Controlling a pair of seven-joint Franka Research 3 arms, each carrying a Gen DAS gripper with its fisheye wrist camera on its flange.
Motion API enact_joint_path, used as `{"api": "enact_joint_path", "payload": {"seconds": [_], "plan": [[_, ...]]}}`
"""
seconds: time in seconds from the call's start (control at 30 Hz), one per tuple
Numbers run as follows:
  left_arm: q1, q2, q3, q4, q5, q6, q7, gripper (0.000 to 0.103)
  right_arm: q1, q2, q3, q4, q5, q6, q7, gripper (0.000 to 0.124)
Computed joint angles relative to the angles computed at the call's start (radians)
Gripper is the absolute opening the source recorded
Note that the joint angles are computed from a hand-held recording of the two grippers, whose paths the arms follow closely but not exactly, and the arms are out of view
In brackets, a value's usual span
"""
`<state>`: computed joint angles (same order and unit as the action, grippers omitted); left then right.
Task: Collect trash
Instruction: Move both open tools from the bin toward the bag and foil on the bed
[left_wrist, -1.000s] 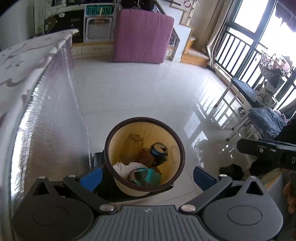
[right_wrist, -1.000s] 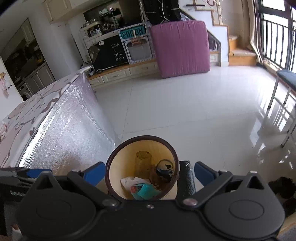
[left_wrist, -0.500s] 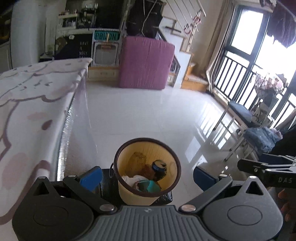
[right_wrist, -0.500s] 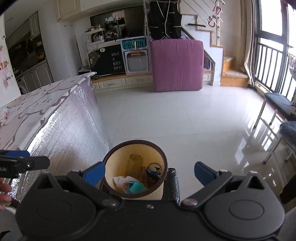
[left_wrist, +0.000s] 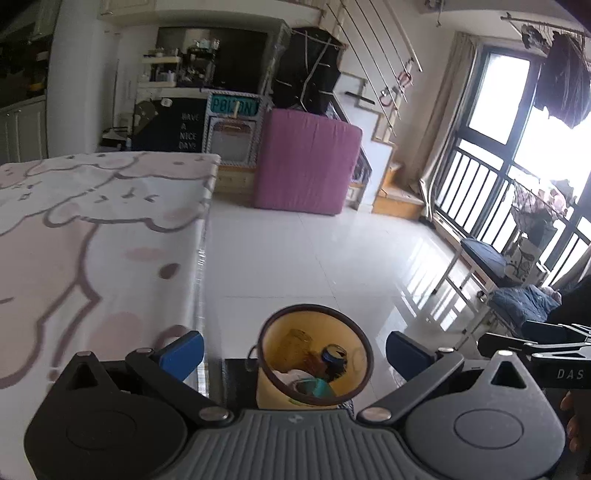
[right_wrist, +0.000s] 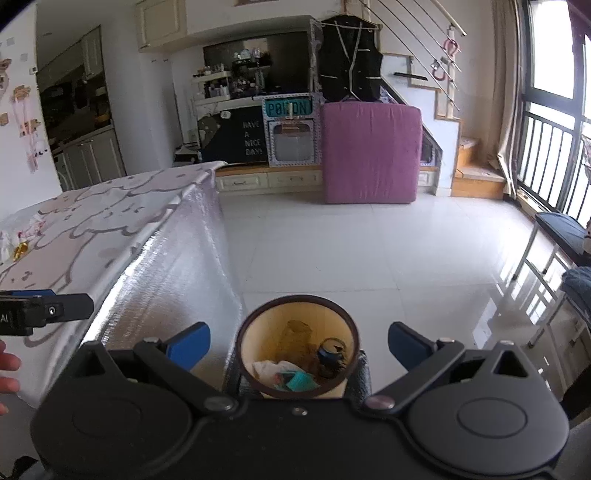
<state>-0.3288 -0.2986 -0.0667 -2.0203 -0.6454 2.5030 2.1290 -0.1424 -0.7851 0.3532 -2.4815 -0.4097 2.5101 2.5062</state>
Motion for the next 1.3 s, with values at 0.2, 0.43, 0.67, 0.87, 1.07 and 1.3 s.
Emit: {"api": "enact_joint_path", "payload": {"seconds": [0.2,0.43,0.67,0.87,1.07,1.3], "plan": [[0.034,-0.011,0.036,-0.002,0.002,-0.001,0.019,0.103,0.0,0.089,0.041,0.073,-0.024,0.032,0.021,0.103],[0.099,-0.017,0.077,0.01,0.035,0.014,0.018,0.103,0.023,0.243,0.076,0.196,-0.107,0.061,0.066,0.103],[0.164,0.003,0.124,0.038,0.039,0.051,0.011,0.103,0.079,0.439,0.092,0.36,-0.227,0.065,0.127,0.103],[0.241,0.058,0.149,0.09,0.056,0.082,0.019,0.103,0.138,0.64,0.105,0.554,-0.35,0.051,0.159,0.103],[0.331,0.147,0.155,0.177,0.047,0.083,0.034,0.103,0.238,0.871,0.078,0.792,-0.437,0.037,0.111,0.103],[0.441,0.309,0.117,0.361,0.027,0.046,0.034,0.103,0.388,1.183,0.01,1.178,-0.482,0.033,0.007,0.103]]}}
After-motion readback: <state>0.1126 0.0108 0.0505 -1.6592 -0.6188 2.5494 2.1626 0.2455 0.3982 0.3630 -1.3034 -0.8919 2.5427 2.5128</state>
